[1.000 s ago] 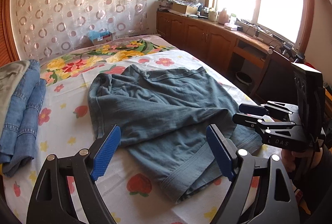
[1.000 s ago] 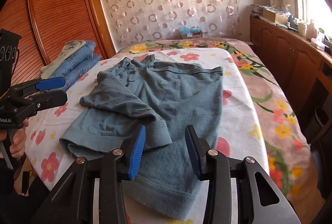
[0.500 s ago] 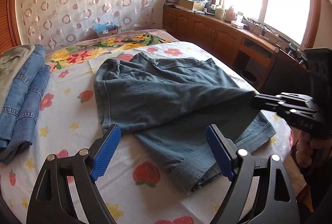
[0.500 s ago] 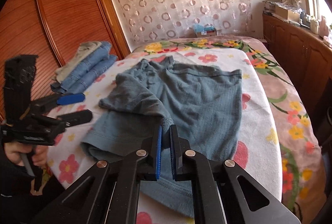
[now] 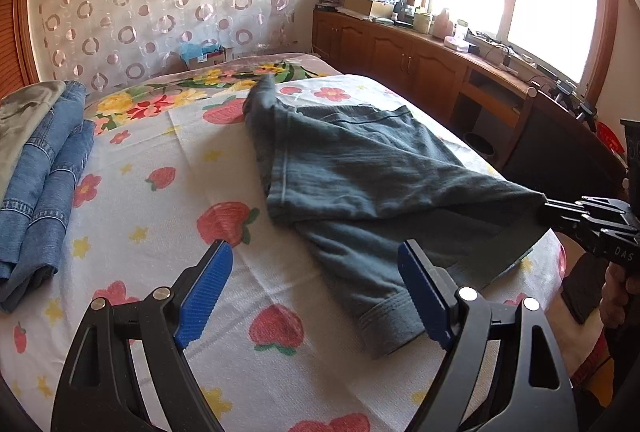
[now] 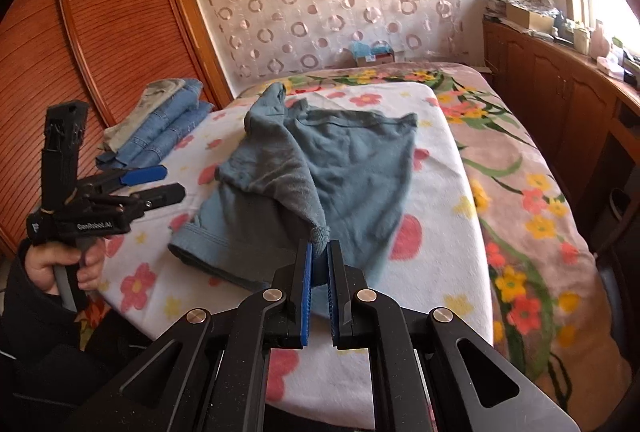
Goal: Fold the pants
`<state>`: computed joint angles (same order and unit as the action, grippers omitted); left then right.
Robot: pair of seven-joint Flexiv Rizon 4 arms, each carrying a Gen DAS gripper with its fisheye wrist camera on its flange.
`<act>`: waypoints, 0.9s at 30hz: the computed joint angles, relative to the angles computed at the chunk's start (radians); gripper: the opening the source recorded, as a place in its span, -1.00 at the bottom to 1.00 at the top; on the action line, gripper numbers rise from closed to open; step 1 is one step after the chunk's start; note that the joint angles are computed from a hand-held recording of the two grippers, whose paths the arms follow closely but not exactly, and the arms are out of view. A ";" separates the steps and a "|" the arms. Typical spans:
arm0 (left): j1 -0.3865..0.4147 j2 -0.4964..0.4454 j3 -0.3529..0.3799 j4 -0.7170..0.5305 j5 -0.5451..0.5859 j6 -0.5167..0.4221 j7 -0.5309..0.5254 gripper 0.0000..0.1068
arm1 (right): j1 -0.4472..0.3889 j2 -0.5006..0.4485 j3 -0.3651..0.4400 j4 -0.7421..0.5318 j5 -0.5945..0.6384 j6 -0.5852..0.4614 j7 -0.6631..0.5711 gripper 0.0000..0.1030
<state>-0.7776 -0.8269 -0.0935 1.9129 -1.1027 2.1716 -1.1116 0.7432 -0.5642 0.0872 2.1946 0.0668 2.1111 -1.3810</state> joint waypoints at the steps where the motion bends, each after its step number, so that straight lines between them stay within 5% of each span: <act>1: -0.004 -0.002 0.001 -0.005 -0.008 -0.001 0.006 0.60 | -0.004 -0.003 0.002 -0.001 0.001 -0.003 0.005 -0.86; 9: -0.017 -0.015 -0.004 -0.029 -0.061 -0.003 0.057 0.60 | 0.022 -0.007 -0.025 0.000 0.029 -0.035 0.026 -0.86; 18: 0.007 -0.018 -0.037 -0.027 -0.076 0.018 0.070 0.60 | -0.063 0.009 0.052 0.023 -0.051 -0.002 0.059 -0.86; 27: 0.015 -0.018 -0.041 -0.014 -0.060 0.017 0.052 0.60 | -0.011 0.001 -0.008 0.018 -0.017 -0.064 0.074 -0.78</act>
<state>-0.7629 -0.8452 -0.1346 1.8986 -1.1622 2.1883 -1.0596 0.7322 -0.5627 0.0788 2.2123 0.0503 2.0476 -1.3071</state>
